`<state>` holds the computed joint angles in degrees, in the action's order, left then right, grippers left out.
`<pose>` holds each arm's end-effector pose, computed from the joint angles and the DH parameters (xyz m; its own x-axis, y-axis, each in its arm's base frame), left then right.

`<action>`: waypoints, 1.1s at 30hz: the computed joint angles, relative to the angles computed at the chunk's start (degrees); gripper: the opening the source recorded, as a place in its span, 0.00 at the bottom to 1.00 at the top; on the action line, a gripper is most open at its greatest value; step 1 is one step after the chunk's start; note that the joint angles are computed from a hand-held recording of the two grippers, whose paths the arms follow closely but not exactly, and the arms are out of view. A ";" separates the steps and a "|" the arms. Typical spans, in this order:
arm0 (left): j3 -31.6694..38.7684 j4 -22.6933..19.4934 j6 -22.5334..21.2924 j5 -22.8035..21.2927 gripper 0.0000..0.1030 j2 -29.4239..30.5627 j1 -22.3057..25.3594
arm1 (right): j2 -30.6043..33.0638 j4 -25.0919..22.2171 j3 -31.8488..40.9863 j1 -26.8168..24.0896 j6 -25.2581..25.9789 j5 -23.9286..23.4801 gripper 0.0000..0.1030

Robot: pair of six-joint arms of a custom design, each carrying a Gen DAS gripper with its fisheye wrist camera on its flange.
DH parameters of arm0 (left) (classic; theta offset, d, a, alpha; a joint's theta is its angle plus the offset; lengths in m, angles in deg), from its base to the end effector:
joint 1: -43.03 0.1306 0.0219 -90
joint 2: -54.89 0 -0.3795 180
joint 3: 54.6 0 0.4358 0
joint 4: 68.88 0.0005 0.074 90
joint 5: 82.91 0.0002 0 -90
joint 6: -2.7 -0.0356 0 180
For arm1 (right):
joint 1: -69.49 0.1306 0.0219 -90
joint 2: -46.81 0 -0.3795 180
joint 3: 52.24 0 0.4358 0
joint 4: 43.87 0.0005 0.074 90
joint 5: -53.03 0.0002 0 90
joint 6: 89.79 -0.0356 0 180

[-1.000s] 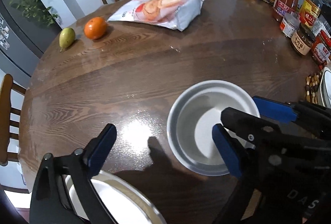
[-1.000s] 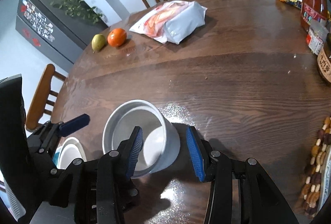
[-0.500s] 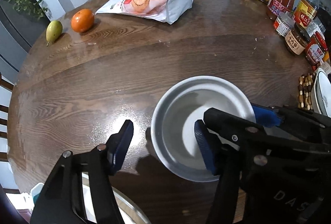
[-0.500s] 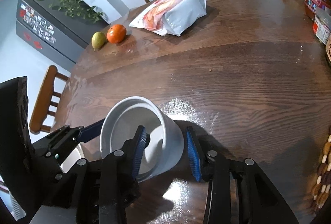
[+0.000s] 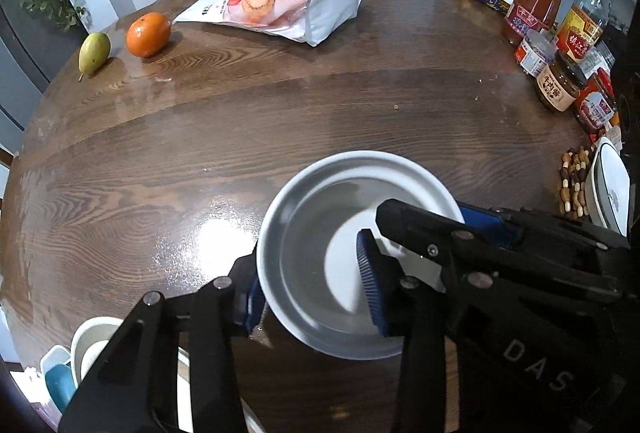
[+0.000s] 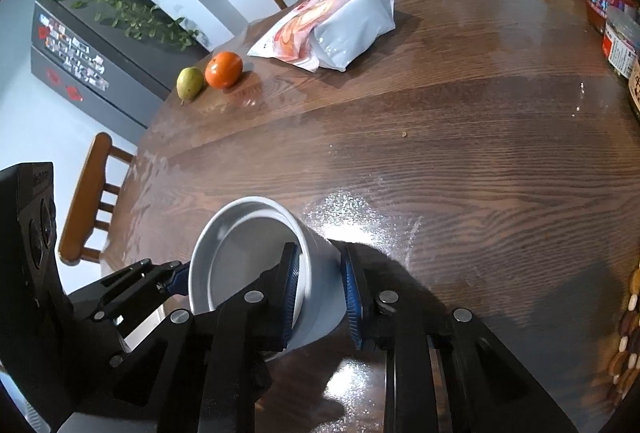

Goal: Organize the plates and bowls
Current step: 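Grasp the white ramekin rim with both grippers and lift it, then carry the white ramekin over the nested white bowls with both grippers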

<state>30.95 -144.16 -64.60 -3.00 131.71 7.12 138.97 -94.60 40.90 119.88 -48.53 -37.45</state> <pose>0.3349 -0.2354 0.4661 -0.8865 0.1729 -0.4291 0.1939 0.9810 -0.0053 0.3461 0.4179 0.4335 -0.9026 0.0883 -0.4213 -0.1445 0.8597 0.4899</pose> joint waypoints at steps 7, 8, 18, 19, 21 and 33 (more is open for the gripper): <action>-0.97 1.34 0.15 -1.86 0.36 -1.24 -1.13 | -0.83 0.06 -0.53 0.88 0.03 2.67 0.21; -1.03 1.48 0.03 -1.91 0.36 -1.34 -1.16 | -1.02 0.16 -0.70 0.91 -0.04 2.81 0.20; -0.85 2.31 -0.63 -4.25 0.36 -2.50 -3.01 | -4.27 2.35 -3.14 1.78 -1.79 5.07 0.20; -0.82 2.41 -0.67 -4.48 0.36 -2.72 -3.20 | -4.48 2.35 -3.15 1.98 -1.90 5.52 0.20; -0.86 2.58 -0.76 -5.11 0.36 -3.22 -3.60 | -4.88 2.34 -3.09 2.37 -2.06 6.31 0.20; -1.27 2.75 -0.12 -8.86 0.36 -7.30 -5.61 | -6.97 2.86 -2.54 5.18 -1.75 10.30 0.20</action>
<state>29.68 -141.41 -64.73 -11.87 124.41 1.52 131.99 -91.74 38.36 125.06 -50.27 -27.15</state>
